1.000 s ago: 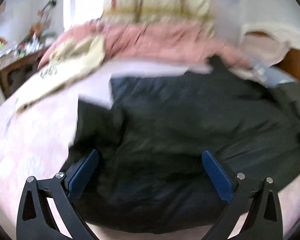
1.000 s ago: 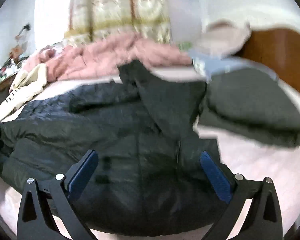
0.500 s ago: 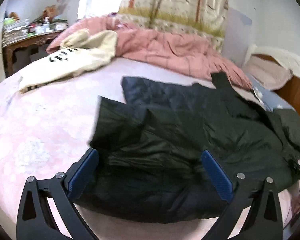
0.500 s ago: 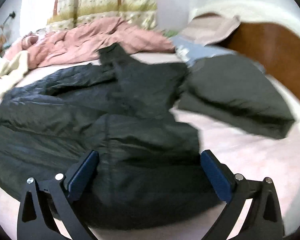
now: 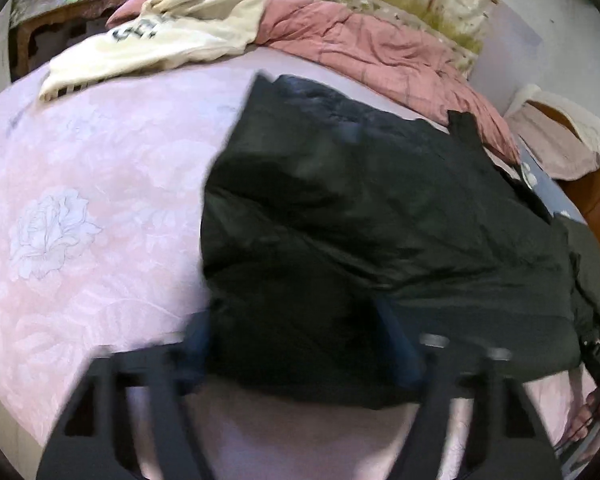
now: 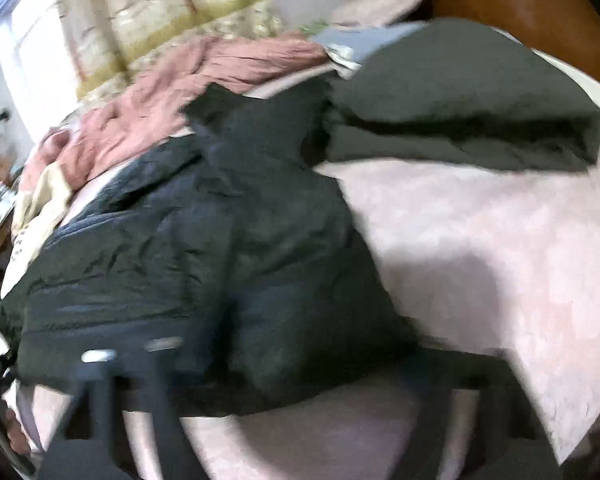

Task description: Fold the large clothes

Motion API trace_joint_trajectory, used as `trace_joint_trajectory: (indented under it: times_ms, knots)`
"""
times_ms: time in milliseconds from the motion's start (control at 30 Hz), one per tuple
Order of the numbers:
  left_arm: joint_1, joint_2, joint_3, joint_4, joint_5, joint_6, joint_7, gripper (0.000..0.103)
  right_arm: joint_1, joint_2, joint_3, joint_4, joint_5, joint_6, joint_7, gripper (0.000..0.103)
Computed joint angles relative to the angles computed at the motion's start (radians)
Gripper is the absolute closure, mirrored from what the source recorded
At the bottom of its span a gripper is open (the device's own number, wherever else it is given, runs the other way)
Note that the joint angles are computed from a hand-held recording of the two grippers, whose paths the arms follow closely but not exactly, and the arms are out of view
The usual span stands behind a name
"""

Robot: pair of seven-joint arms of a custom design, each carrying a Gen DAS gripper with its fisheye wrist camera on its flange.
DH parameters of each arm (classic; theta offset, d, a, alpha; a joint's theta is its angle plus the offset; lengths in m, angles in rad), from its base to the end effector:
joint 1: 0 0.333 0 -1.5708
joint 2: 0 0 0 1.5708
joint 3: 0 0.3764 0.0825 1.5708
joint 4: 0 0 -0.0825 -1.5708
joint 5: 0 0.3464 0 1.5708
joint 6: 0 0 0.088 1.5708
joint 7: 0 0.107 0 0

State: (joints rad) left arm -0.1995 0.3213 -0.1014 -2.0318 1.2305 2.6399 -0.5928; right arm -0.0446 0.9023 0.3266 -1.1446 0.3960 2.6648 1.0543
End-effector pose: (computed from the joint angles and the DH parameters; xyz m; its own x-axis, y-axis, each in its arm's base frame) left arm 0.5708 -0.1973 0.3902 0.6461 -0.7094 0.2816 -0.4547 -0.6541 -0.6044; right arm 0.8171 0.1058 0.3948 0.3817 -0.8810 -0.2794 -0.7434 -0.1130 -0.6592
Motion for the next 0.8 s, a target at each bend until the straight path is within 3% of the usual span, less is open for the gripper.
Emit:
trace_joint_trajectory:
  times_ms: [67, 100, 167, 267, 333, 433, 500, 600, 633, 667, 733, 767, 800]
  knots:
    - [-0.012, -0.015, -0.007, -0.004, 0.021, -0.002, 0.014, 0.082, -0.015, -0.038, 0.027, -0.082, 0.018, 0.070, -0.044, 0.088]
    - [-0.025, -0.024, -0.014, -0.006, 0.014, -0.033, 0.023, 0.085, -0.032, -0.072, 0.052, -0.156, 0.033, 0.143, -0.081, 0.090]
    - [-0.044, -0.055, -0.018, -0.036, 0.050, -0.054, -0.035, 0.086, -0.081, -0.121, 0.117, -0.268, 0.059, 0.248, -0.132, 0.091]
    - [-0.044, -0.112, -0.026, -0.106, 0.123, -0.038, -0.169, 0.086, -0.155, -0.177, 0.196, -0.399, 0.071, 0.316, -0.156, 0.091]
    - [-0.037, -0.112, -0.039, -0.112, 0.113, -0.047, -0.148, 0.084, -0.176, -0.186, 0.222, -0.430, 0.049, 0.353, -0.162, 0.090]
    - [-0.063, -0.079, -0.065, -0.058, 0.012, -0.198, 0.021, 0.068, -0.101, -0.201, 0.120, -0.435, -0.003, 0.389, -0.063, 0.074]
    - [-0.104, -0.067, -0.071, -0.021, 0.017, -0.332, 0.060, 0.054, -0.078, -0.196, 0.077, -0.429, -0.051, 0.400, 0.025, 0.048]
    - [-0.160, -0.084, -0.076, -0.017, 0.099, -0.485, 0.002, 0.037, -0.179, -0.170, 0.214, -0.430, -0.025, 0.419, -0.043, 0.040]
    - [-0.171, -0.093, -0.080, -0.022, 0.128, -0.519, -0.022, 0.036, -0.183, -0.163, 0.221, -0.427, -0.049, 0.436, -0.028, 0.040]
    - [-0.181, -0.101, -0.085, -0.023, 0.146, -0.556, -0.035, 0.033, -0.195, -0.164, 0.237, -0.440, -0.060, 0.471, -0.030, 0.037]
    - [-0.204, -0.112, -0.097, -0.018, 0.189, -0.636, -0.056, 0.026, -0.282, -0.147, 0.354, -0.476, -0.091, 0.566, -0.070, 0.023]
    - [-0.208, -0.120, -0.102, -0.017, 0.218, -0.650, -0.063, 0.025, -0.304, -0.142, 0.385, -0.485, -0.107, 0.599, -0.071, 0.016]
    - [-0.205, -0.131, -0.105, -0.018, 0.243, -0.641, -0.058, 0.025, -0.330, -0.135, 0.422, -0.495, -0.129, 0.653, -0.073, 0.016]
